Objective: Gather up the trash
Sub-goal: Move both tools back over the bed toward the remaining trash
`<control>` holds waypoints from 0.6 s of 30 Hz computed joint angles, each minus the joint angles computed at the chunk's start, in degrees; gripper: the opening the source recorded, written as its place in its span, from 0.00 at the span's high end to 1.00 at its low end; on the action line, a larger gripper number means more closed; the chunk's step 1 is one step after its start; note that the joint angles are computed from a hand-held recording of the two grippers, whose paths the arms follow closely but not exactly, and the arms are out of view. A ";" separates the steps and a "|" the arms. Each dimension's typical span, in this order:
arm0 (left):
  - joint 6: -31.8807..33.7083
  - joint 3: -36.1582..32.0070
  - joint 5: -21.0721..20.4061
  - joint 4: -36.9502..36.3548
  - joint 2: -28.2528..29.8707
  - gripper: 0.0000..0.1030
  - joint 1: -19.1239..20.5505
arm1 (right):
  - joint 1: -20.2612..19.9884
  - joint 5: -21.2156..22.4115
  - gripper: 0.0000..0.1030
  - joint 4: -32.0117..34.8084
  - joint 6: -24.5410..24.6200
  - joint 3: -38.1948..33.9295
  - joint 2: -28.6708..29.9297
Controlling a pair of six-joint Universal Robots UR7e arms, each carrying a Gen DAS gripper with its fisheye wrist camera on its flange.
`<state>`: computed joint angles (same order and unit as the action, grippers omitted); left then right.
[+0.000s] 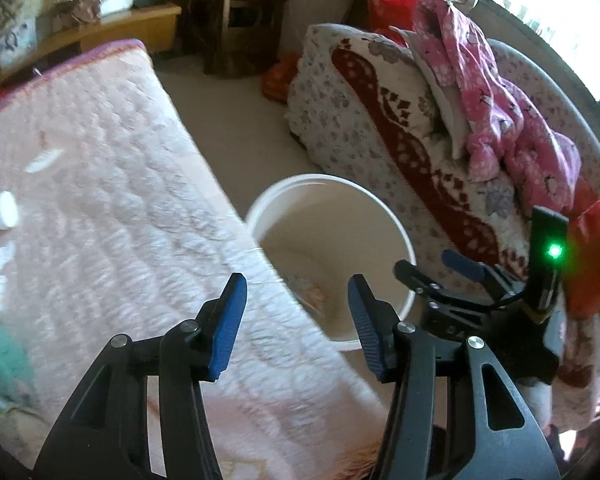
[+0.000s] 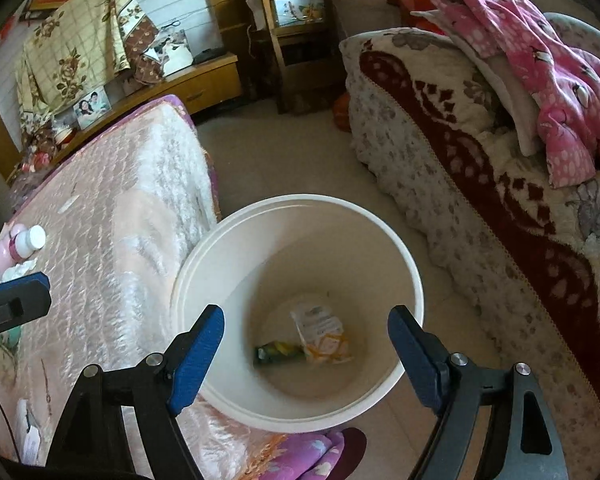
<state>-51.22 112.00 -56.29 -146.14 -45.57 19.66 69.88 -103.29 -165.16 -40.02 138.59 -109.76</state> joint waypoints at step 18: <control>-12.39 9.06 10.96 12.98 -11.44 0.51 -7.67 | 13.87 -4.47 0.20 3.50 3.01 3.32 -5.58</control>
<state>-63.61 121.06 -45.34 -133.16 -57.02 11.99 83.75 -107.75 -161.66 -37.00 141.91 -115.34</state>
